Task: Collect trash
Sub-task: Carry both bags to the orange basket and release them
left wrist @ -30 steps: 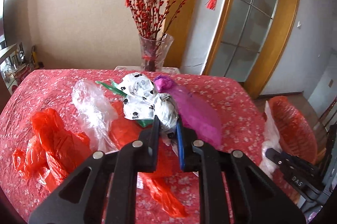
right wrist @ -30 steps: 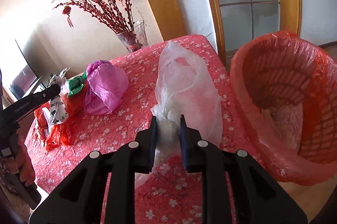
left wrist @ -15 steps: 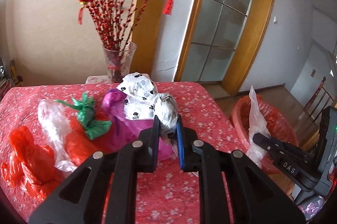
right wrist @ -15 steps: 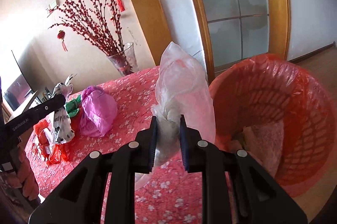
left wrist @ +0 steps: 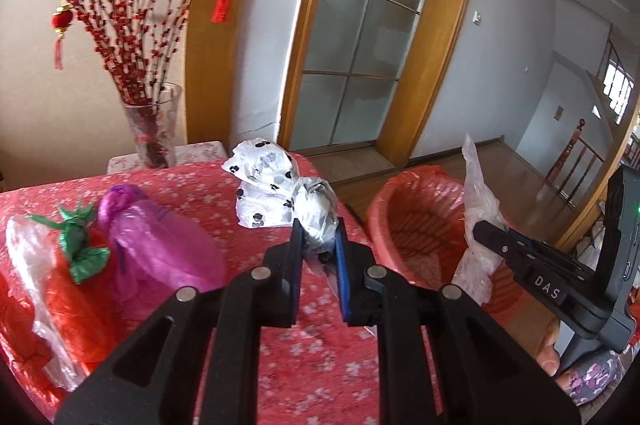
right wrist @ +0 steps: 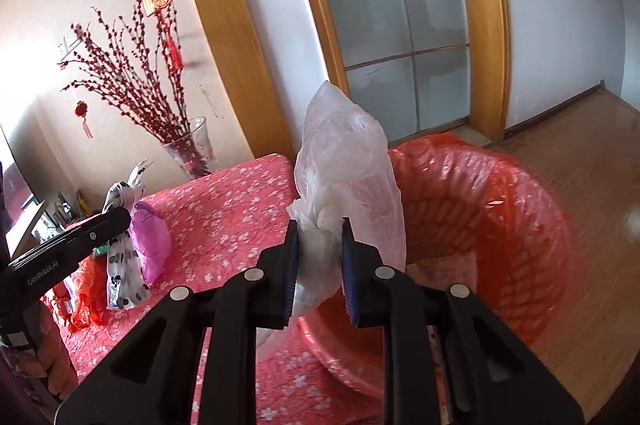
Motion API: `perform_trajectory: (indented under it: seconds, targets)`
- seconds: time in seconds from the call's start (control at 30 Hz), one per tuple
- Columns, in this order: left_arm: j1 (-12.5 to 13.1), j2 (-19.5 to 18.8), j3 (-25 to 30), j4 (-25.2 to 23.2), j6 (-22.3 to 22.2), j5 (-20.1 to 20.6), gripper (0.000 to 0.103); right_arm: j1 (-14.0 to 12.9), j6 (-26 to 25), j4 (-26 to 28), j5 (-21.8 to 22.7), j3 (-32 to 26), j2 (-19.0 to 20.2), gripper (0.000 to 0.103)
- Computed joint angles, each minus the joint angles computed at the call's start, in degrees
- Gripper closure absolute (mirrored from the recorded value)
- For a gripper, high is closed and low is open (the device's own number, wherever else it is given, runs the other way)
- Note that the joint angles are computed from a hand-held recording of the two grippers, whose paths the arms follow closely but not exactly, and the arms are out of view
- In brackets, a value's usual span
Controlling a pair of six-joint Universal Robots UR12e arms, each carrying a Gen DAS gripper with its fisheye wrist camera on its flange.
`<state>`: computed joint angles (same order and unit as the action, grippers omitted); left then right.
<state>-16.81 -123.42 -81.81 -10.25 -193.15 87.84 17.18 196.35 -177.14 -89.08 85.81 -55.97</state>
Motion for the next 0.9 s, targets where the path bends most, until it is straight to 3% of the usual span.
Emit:
perform_trajectory:
  seconds: [0.27, 0.53, 0.9]
  targets:
    - [-1.44, -3.38, 6.07, -0.98, 2.63, -5.93, 0.087, -1.64, 0.25, -2.35, -3.97, 1.63, -1.70, 0.082]
    - [-2.74, -7.60, 13.23, -4.99, 4.89, -10.46, 0.087, -3.51, 2.51, -3.59, -5.60, 3.24, -2.81, 0.082]
    - [-3.39, -10.38, 17.21, -8.70, 5.79, -11.90, 0.087, -4.30, 3.39, -3.86, -5.69, 3.49, -2.35, 0.082]
